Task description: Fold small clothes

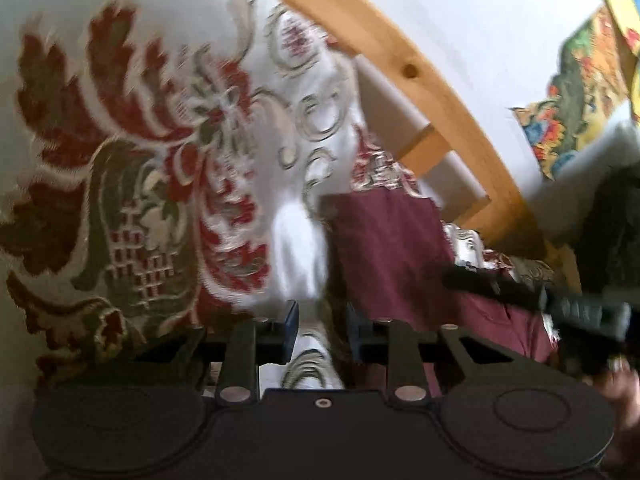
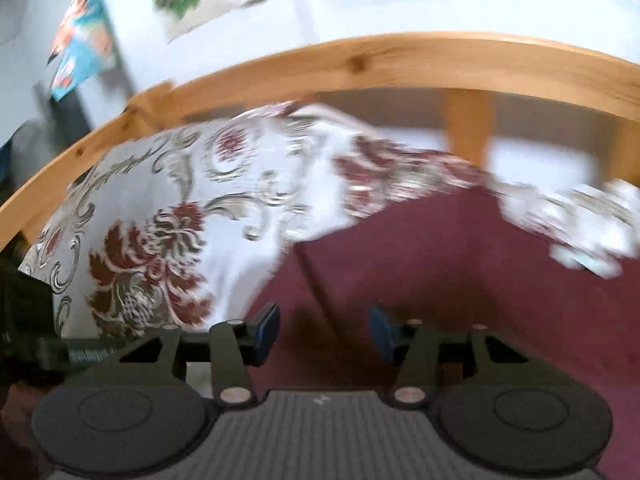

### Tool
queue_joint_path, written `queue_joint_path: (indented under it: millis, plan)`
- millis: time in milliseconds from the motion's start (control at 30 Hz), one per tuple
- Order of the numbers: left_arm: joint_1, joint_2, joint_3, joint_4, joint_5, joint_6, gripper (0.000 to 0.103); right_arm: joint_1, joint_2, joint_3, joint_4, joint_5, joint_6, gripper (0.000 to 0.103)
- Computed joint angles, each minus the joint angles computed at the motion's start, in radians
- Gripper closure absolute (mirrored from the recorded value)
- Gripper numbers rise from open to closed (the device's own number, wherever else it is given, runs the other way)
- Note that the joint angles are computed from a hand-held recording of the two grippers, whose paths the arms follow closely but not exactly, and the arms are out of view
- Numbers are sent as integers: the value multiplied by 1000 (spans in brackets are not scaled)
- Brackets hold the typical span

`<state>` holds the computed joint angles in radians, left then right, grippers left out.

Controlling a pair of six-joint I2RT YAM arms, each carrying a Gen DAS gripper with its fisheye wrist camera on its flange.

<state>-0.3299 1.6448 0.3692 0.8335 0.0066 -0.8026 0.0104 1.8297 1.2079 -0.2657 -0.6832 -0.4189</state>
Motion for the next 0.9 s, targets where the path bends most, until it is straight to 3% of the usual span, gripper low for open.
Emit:
queue_joint_path:
  millis: [100, 133, 167, 233, 367, 567, 667, 900]
  plan:
    - [34, 48, 3, 56, 77, -10, 76, 103, 86, 146, -84, 65, -34, 47]
    - [43, 58, 3, 71, 100, -7, 76, 123, 113, 181, -103, 80, -45, 53]
    - [50, 67, 5, 83, 123, -8, 75, 138, 132, 205, -120, 93, -56, 74]
    - [57, 80, 6, 105, 151, -22, 75, 143, 137, 189, -96, 106, -69, 95]
    - [50, 87, 19, 102, 180, -5, 75, 92, 83, 70, 37, 30, -29, 96]
    - [28, 116, 34, 136, 200, 16, 76, 28, 54, 33, 66, -56, 6, 96]
    - [32, 139, 29, 185, 216, 9, 100, 17, 50, 30, 66, -65, 2, 96]
    - [-16, 87, -44, 279, 38, -1, 103, 33, 5, -46, 216, -67, 34, 97]
